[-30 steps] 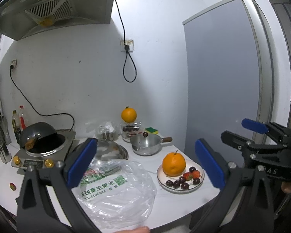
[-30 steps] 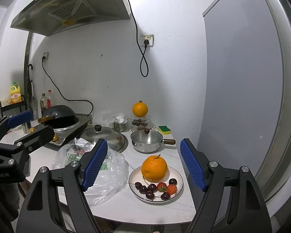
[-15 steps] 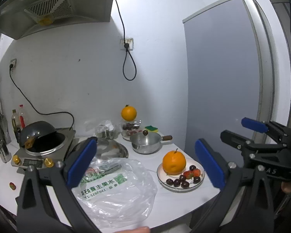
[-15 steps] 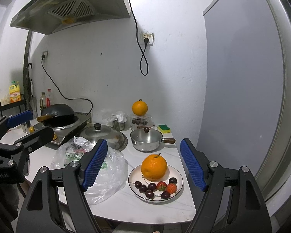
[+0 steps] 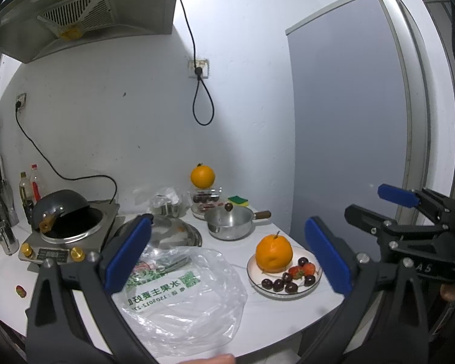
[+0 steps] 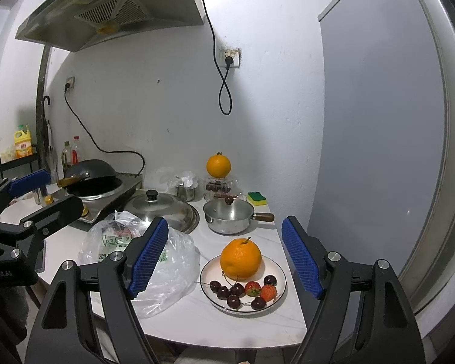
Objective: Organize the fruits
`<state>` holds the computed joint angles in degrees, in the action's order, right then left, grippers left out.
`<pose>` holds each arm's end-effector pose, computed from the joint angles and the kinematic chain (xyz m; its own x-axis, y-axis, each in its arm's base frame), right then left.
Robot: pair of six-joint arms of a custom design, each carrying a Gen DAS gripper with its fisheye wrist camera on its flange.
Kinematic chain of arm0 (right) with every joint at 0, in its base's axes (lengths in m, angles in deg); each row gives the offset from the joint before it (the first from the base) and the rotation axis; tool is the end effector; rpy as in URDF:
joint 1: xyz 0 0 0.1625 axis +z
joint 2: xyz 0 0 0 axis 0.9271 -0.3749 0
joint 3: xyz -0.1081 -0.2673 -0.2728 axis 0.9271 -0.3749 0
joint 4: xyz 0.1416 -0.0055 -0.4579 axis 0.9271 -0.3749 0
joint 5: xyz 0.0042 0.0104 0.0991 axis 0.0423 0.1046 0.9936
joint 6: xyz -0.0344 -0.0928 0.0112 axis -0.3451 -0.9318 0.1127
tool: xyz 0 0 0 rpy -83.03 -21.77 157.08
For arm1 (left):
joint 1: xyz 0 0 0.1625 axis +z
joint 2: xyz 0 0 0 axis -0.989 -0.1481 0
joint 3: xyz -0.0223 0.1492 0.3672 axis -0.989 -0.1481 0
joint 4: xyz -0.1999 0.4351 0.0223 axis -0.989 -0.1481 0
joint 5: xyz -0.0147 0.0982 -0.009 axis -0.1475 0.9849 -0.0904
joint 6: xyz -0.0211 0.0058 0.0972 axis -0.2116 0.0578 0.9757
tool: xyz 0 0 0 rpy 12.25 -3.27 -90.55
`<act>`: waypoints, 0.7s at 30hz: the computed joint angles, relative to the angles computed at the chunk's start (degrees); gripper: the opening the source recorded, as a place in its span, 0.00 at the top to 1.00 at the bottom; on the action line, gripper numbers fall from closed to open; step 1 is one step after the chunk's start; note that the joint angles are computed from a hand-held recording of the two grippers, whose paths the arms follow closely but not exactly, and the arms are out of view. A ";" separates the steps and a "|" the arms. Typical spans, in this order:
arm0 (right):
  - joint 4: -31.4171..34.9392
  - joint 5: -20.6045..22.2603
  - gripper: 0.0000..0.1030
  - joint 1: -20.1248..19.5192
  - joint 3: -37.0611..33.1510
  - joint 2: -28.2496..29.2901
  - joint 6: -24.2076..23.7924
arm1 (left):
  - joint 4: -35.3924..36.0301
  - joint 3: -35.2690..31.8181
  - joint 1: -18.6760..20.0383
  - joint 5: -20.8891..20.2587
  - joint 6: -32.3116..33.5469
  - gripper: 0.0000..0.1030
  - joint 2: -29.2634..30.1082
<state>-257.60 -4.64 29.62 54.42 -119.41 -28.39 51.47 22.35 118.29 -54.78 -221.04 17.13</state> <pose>0.2100 -0.6049 0.3449 -0.5863 -0.4476 0.6752 -0.8077 0.2590 -0.5297 -0.3864 -0.5695 0.0903 -0.6911 -0.1319 -0.7107 0.6854 0.1927 -0.7022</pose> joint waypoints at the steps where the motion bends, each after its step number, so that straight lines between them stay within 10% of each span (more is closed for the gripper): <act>1: -0.08 0.04 0.22 0.01 0.09 -0.07 -0.04 | 0.00 0.00 0.00 0.00 0.00 0.01 0.00; 21: 0.25 -0.08 0.22 0.11 -0.05 -0.02 -0.01 | -0.75 0.64 0.10 -0.01 0.55 0.01 -0.41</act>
